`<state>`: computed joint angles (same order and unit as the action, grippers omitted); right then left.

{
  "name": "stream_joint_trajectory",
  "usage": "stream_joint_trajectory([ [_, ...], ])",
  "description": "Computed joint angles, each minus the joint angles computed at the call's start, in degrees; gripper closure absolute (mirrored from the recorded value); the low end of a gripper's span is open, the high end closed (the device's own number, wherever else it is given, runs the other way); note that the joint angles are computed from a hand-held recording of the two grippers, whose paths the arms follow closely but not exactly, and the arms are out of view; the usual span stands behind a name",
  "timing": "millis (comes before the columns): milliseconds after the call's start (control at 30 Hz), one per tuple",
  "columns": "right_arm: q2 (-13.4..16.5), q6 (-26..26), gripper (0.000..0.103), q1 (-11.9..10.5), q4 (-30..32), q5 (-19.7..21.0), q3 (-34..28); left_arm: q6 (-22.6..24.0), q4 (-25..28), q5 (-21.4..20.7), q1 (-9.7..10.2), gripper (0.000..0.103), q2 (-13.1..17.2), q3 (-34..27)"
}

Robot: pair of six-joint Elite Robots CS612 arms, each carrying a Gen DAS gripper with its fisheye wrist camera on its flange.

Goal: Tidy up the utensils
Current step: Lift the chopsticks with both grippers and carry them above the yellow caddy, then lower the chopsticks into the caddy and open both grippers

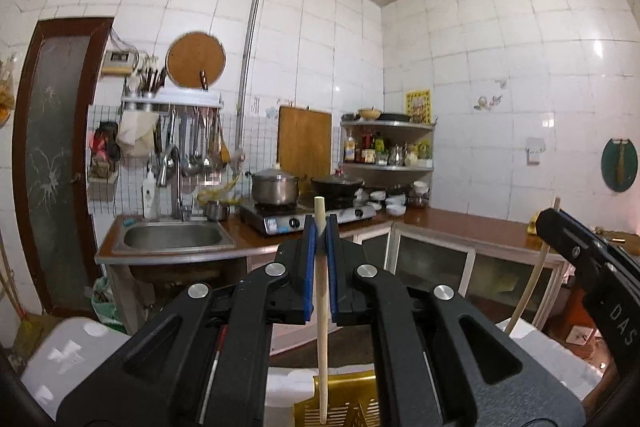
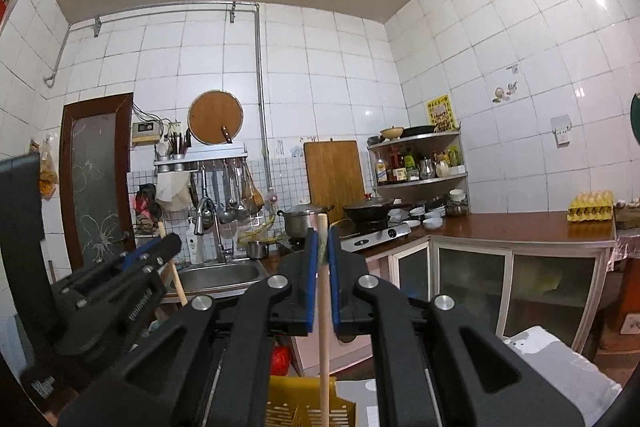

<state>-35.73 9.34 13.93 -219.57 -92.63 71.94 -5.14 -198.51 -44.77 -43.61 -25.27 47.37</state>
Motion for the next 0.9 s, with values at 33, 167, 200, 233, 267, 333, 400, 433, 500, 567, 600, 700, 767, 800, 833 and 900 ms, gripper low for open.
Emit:
stream_joint_trajectory([
  [33,0.9,0.2,0.097,-0.2,1.6,0.4,-1.0,-1.0,1.2,-0.1,0.23,0.099,0.9,-1.0],
  [167,3.0,1.0,0.097,-0.6,5.7,1.5,-2.8,-4.6,5.5,-1.2,0.90,0.099,2.9,-2.2],
  [200,3.4,1.1,0.097,-0.7,6.2,1.8,-2.9,-5.0,6.2,-0.9,0.95,0.099,3.3,-2.4],
  [233,3.7,1.3,0.097,-0.9,7.1,2.2,-2.8,-5.7,7.1,-0.8,1.03,0.099,3.6,-2.4],
  [267,3.8,1.4,0.097,-1.0,7.8,2.3,-2.9,-6.6,8.2,-1.1,1.16,0.099,3.7,-2.2],
  [333,3.6,1.5,0.096,-1.2,10.6,2.7,-2.6,-8.7,10.2,-2.4,1.47,0.099,3.3,-1.0],
  [400,3.5,1.6,0.096,-1.2,12.3,2.7,-2.4,-9.5,10.8,-2.6,1.52,0.099,2.7,0.2],
  [433,2.9,1.2,0.096,-1.2,13.3,2.2,-1.7,-10.0,10.8,-2.5,1.47,0.097,2.1,1.2],
  [500,2.0,0.1,0.084,-1.0,14.1,0.5,-0.3,-10.6,9.7,-2.2,1.21,0.075,0.2,4.4],
  [567,1.0,0.0,0.042,-1.0,13.6,-0.2,1.5,-10.0,7.5,-0.3,0.73,0.043,-1.4,6.9],
  [600,0.3,0.1,0.035,-1.1,12.8,-0.5,2.8,-8.8,5.0,1.3,0.33,0.035,-2.5,9.0],
  [700,-1.9,0.2,0.035,-1.1,13.5,-1.2,6.2,-6.9,2.3,3.3,-0.49,0.024,-5.6,14.1],
  [767,-3.3,0.7,0.035,-1.2,13.6,-1.2,8.5,-6.1,-0.1,4.9,-1.12,0.009,-8.2,18.5],
  [800,-4.2,0.8,0.035,-1.1,13.5,-1.5,10.1,-5.8,-1.2,5.9,-1.43,0.004,-9.1,20.3],
  [833,-4.8,0.7,0.035,-1.1,13.6,-1.9,11.2,-5.3,-2.8,7.8,-1.94,0.004,-10.3,22.7],
  [900,-6.0,0.5,0.035,-0.8,13.9,-2.4,13.3,-5.9,-3.0,9.6,-2.42,0.004,-11.8,25.5],
])
